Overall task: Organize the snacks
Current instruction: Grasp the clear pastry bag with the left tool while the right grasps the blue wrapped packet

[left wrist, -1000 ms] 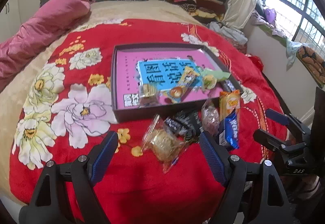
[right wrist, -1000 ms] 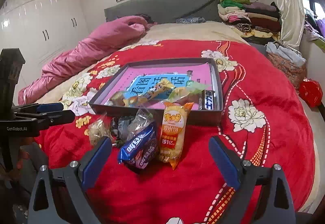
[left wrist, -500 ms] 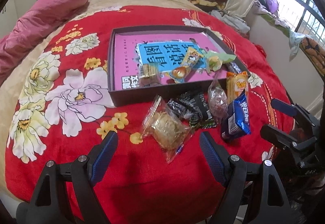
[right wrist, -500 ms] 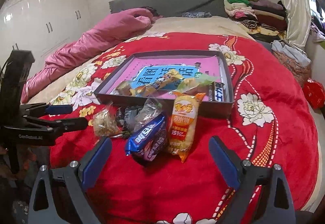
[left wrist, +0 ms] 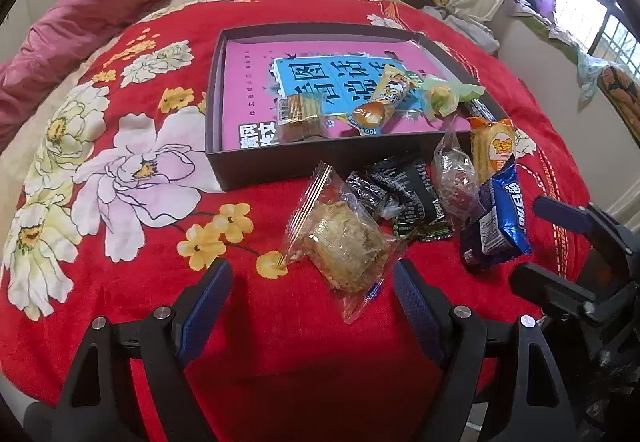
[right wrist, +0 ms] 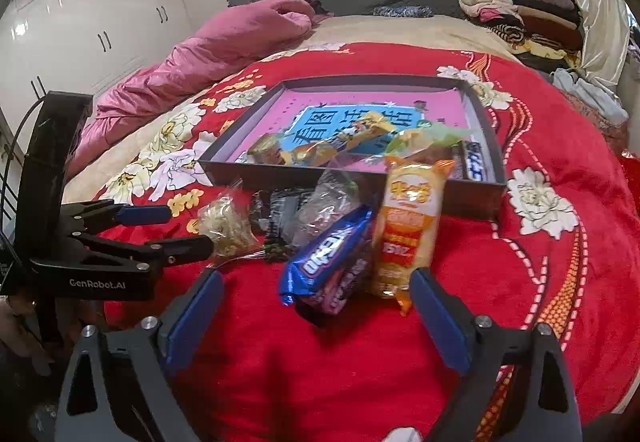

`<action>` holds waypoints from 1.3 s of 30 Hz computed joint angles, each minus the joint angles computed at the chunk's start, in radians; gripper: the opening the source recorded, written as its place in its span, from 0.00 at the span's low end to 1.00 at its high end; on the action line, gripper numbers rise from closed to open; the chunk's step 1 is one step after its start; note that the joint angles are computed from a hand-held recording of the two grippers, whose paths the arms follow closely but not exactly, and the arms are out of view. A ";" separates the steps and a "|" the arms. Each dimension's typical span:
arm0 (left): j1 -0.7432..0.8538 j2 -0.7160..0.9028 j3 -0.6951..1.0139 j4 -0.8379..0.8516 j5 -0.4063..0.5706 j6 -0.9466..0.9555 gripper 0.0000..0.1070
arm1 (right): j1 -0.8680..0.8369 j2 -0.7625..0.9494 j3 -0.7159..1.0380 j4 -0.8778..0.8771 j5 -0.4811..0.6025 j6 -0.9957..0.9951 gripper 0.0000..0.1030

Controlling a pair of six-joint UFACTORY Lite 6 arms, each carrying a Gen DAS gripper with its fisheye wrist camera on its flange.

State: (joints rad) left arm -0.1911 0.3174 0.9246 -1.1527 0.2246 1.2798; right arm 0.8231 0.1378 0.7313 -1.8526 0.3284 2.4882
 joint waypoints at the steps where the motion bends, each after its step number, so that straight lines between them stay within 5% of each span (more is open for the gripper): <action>1: 0.000 0.003 0.001 -0.004 -0.002 0.006 0.78 | 0.001 0.013 0.011 -0.007 -0.002 0.004 0.85; 6: -0.002 0.018 0.009 -0.027 -0.008 0.035 0.78 | 0.002 0.052 0.034 -0.019 0.000 0.004 0.67; 17: -0.004 0.070 0.045 -0.070 -0.003 0.080 0.78 | -0.059 0.059 0.012 -0.179 -0.028 0.185 0.45; 23: -0.005 0.101 0.073 -0.122 0.014 0.129 0.78 | -0.058 0.117 0.058 -0.149 -0.032 0.146 0.42; 33: -0.001 0.175 0.131 -0.211 0.064 0.209 0.77 | -0.104 0.104 0.031 -0.385 -0.056 0.390 0.39; 39: 0.003 0.197 0.142 -0.235 0.090 0.233 0.66 | -0.112 0.107 0.034 -0.425 -0.061 0.422 0.39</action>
State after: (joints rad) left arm -0.1882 0.5145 1.0666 -1.3875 0.3147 1.5124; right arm 0.7110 0.2447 0.7649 -2.2776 0.2670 2.9097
